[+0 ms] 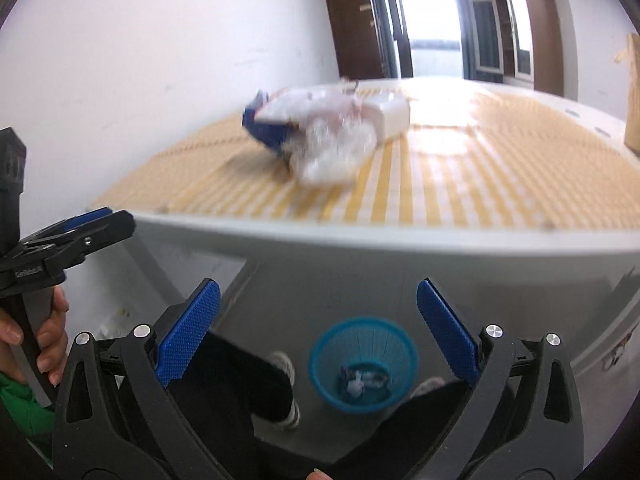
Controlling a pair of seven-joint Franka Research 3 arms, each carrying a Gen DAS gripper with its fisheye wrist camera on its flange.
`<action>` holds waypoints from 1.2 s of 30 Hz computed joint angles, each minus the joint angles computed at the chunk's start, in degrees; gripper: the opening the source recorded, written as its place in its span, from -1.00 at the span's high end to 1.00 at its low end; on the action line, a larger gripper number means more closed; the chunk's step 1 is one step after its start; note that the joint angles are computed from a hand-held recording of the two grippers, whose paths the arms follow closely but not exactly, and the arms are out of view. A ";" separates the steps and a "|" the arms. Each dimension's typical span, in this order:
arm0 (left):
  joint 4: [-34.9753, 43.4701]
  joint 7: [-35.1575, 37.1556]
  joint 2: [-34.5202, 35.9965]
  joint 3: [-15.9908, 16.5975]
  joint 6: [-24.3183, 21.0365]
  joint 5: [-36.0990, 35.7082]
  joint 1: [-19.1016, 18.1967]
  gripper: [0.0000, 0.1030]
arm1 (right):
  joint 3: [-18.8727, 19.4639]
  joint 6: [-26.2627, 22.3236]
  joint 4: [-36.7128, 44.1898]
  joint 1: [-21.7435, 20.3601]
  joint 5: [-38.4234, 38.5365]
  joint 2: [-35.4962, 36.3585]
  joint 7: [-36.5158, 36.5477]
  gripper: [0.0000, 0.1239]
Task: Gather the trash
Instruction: 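Raise both tools back toward the remaining trash on the table, then grasp the white paper bag's red strip with the left gripper while the right grasps the clear plastic bag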
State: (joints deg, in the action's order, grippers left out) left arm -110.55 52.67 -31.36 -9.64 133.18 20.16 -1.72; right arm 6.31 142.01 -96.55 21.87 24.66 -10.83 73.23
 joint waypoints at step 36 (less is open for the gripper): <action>35.83 12.90 31.95 2.76 -1.18 -7.61 0.21 -0.27 | 2.34 -17.07 43.34 -2.27 2.65 32.90 6.87 0.52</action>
State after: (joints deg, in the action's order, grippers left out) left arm -74.71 65.56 0.59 -6.88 132.00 12.55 -1.51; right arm 8.66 124.94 -53.21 19.60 27.32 22.08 80.10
